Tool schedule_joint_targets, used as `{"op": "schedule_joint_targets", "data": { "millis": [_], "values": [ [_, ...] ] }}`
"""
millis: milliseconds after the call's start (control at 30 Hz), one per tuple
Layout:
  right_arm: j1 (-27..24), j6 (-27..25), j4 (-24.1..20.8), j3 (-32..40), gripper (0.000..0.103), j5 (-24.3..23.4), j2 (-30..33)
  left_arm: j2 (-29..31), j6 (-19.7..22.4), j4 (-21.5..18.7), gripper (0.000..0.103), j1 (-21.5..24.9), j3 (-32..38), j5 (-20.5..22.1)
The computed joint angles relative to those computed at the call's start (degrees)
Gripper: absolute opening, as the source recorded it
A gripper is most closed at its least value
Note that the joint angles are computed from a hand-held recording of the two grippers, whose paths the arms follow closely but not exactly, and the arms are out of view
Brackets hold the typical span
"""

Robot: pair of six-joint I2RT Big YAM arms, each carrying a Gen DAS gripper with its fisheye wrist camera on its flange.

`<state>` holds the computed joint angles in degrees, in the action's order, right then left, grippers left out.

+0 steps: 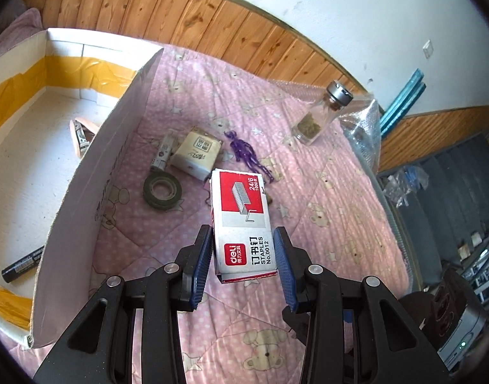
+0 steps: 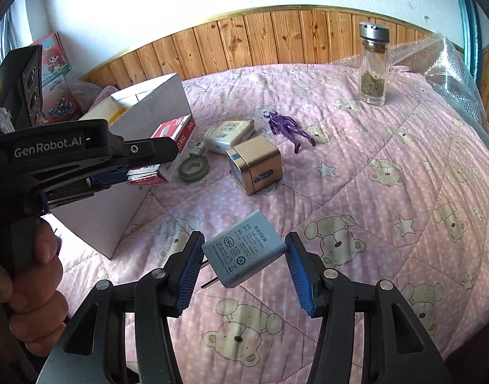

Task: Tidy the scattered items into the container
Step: 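Carry the adapter and staples box with both tools over the white box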

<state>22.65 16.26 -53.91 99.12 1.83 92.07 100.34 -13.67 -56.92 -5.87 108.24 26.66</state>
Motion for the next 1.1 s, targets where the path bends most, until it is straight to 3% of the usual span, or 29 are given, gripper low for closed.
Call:
{"op": "schedule_joint_targets", "data": {
  "millis": [300, 567, 1100],
  "values": [
    [2.22, 0.35, -1.98, 2.58, 0.053, 0.67, 0.05, -3.57, -1.18, 1.85, 0.04, 3.1, -1.63, 5.09],
    [4.3, 0.89, -2.7, 5.08, 0.053, 0.91, 0.23, -5.26, -4.64, 3.82, 0.04, 7.04, -2.94, 8.81],
    [7.49, -0.45, -5.04, 15.72, 0.053, -0.81, 4.99, -7.1, -8.7, 7.97, 0.04, 13.28, -4.53, 12.68]
  ]
}}
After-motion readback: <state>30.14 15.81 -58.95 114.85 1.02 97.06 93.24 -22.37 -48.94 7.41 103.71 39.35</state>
